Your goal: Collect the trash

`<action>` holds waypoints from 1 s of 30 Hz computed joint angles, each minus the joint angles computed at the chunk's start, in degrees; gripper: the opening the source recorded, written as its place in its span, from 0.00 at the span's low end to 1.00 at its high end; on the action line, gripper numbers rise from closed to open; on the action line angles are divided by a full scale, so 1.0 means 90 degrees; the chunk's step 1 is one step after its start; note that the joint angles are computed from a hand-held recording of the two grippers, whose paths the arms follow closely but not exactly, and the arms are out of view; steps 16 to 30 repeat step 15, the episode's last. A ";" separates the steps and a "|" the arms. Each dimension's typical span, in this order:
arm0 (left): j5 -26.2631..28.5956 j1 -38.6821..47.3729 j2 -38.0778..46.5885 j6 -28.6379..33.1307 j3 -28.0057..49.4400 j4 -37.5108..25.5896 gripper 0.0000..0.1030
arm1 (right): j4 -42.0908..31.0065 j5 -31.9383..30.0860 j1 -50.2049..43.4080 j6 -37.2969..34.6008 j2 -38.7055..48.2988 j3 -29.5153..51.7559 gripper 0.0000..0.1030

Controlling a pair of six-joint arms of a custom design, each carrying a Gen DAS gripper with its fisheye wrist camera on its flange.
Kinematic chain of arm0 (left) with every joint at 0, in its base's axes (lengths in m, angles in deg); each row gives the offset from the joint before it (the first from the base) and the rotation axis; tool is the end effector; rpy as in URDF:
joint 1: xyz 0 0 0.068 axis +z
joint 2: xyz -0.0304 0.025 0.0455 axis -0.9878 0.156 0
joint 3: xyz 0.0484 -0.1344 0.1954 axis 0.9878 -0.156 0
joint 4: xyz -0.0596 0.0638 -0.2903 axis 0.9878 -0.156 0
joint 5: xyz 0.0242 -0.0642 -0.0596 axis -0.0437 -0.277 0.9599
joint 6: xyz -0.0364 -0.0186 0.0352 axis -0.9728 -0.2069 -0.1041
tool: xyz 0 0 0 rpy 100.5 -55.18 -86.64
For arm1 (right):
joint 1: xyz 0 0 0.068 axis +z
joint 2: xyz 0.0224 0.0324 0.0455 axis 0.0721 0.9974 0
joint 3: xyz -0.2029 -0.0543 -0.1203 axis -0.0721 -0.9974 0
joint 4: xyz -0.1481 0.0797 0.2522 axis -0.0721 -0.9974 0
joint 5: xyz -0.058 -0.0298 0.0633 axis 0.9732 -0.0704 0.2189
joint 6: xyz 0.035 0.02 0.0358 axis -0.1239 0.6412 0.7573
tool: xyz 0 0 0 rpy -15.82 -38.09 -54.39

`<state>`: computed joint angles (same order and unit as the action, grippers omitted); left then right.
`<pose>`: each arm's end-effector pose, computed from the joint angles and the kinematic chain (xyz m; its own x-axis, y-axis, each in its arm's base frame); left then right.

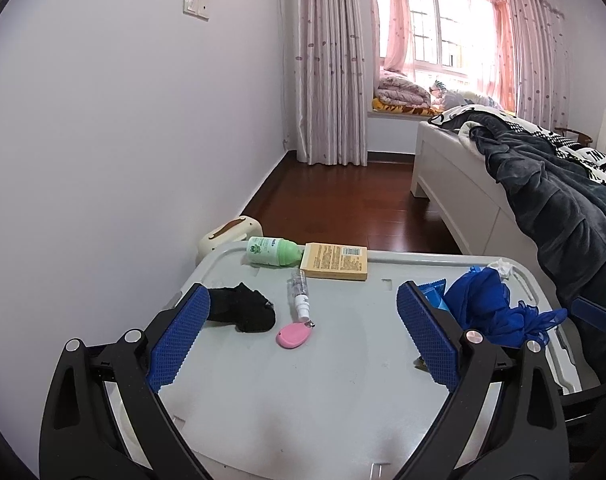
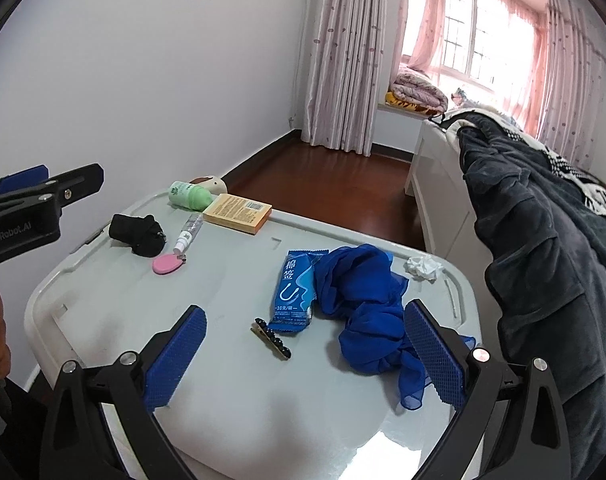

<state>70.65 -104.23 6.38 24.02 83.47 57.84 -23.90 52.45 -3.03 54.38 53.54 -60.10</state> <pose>0.2827 -0.1228 0.2563 -0.4050 0.2651 -0.8751 0.4636 0.8845 0.0534 0.1845 -0.0314 0.1790 -0.5498 0.1228 -0.8262 0.3399 0.9364 -0.0870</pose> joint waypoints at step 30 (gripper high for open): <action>-0.0269 -0.0038 0.0530 -0.0026 0.0332 -0.0405 0.91 | -0.0038 -0.0235 -0.0169 0.0081 0.0015 0.0022 0.95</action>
